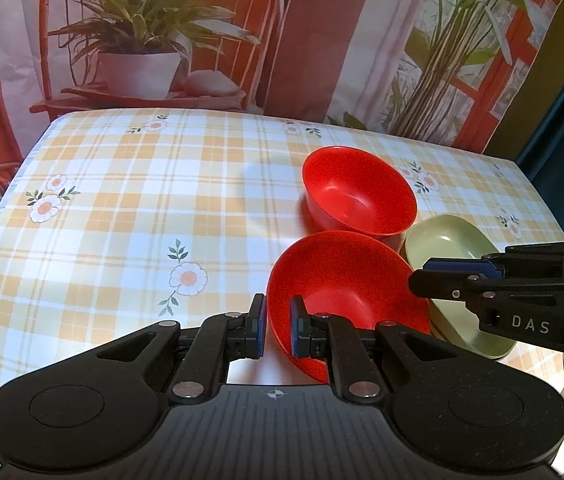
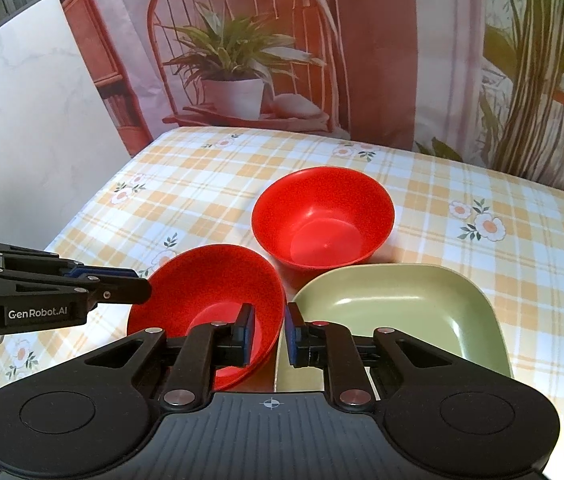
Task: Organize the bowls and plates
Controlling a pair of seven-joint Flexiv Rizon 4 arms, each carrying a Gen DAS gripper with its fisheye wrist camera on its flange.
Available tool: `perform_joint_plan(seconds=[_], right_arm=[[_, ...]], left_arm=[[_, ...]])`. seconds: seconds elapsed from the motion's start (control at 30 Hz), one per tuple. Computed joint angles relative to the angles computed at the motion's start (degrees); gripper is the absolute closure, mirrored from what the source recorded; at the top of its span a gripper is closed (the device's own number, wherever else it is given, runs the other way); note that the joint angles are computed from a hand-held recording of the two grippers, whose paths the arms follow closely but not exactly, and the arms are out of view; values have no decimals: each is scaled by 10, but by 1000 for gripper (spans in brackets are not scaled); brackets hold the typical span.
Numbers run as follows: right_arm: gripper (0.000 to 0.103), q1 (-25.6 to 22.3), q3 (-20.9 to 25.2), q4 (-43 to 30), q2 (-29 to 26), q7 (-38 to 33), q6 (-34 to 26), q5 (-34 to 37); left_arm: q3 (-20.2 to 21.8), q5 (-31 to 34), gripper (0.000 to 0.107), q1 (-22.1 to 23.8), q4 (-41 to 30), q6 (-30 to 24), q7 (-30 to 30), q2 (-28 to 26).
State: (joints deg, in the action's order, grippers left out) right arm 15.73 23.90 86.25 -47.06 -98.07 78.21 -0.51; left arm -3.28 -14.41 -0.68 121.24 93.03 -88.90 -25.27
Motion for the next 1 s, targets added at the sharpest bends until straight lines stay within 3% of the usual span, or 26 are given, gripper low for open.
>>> perform_joint_plan(seconds=[0.6,1.0], right_arm=[[85,9,-36,-19,-3,15,31,-40],[85,8,-49,-60,-24,27,19,-56]], left_arm=[[72,27,94,-56,-48,3,-26,-3],[110,46,94,-86,-102,-9,-39,-28]])
